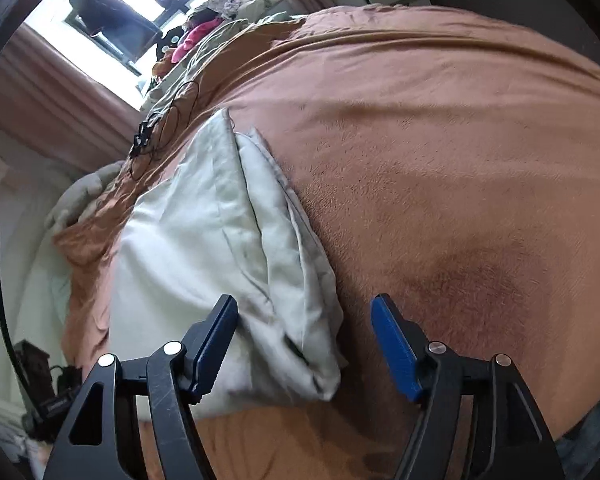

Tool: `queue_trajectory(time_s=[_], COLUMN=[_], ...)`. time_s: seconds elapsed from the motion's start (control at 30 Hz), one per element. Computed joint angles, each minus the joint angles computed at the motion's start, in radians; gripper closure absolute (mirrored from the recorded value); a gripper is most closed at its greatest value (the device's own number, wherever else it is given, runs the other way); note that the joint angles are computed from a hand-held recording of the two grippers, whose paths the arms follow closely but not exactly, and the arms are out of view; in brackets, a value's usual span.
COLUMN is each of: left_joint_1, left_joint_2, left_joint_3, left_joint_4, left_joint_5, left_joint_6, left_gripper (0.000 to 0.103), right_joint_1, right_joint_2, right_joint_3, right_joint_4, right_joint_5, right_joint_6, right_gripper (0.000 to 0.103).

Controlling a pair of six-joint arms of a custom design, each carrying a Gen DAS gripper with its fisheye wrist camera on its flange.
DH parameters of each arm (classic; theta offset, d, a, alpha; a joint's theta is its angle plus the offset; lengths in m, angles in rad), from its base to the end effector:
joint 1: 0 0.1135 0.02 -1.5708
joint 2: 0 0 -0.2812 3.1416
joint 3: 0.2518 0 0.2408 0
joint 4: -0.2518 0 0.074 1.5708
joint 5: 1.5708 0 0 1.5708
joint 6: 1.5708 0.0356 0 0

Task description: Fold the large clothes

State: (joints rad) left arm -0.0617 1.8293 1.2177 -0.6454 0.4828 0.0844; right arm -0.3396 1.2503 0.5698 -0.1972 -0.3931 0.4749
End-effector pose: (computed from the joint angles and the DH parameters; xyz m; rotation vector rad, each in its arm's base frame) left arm 0.3482 -0.0381 0.2002 0.3074 2.7335 -0.6718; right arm 0.2108 -0.0600 0.1981 0.8003 2.2953 0.5409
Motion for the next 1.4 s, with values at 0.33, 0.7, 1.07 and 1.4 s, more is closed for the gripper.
queue_trajectory(time_s=[0.33,0.7,1.07,1.4], left_joint_1=[0.011,0.115,0.161,0.136], left_joint_2=[0.005,-0.037,-0.087,-0.034], left_joint_3=[0.002,0.052,0.070,0.108], left_joint_4=[-0.004,-0.147,-0.258,-0.281], left_joint_5=[0.020,0.061,0.043,-0.069], left_joint_6=[-0.017,0.109,0.252,0.293], left_gripper=[0.084,0.091,0.091,0.086], right_joint_1=[-0.029,0.069,0.306,0.378], right_joint_2=[0.126,-0.080,-0.374,-0.317], right_joint_3=[-0.059,-0.095,-0.220,-0.155], right_joint_4=[0.182,0.063,-0.063,-0.174], right_joint_5=[-0.176,-0.168,-0.059,-0.014], right_joint_6=[0.036,0.098,0.262,0.216], right_gripper=[0.075,0.086,0.086,0.058])
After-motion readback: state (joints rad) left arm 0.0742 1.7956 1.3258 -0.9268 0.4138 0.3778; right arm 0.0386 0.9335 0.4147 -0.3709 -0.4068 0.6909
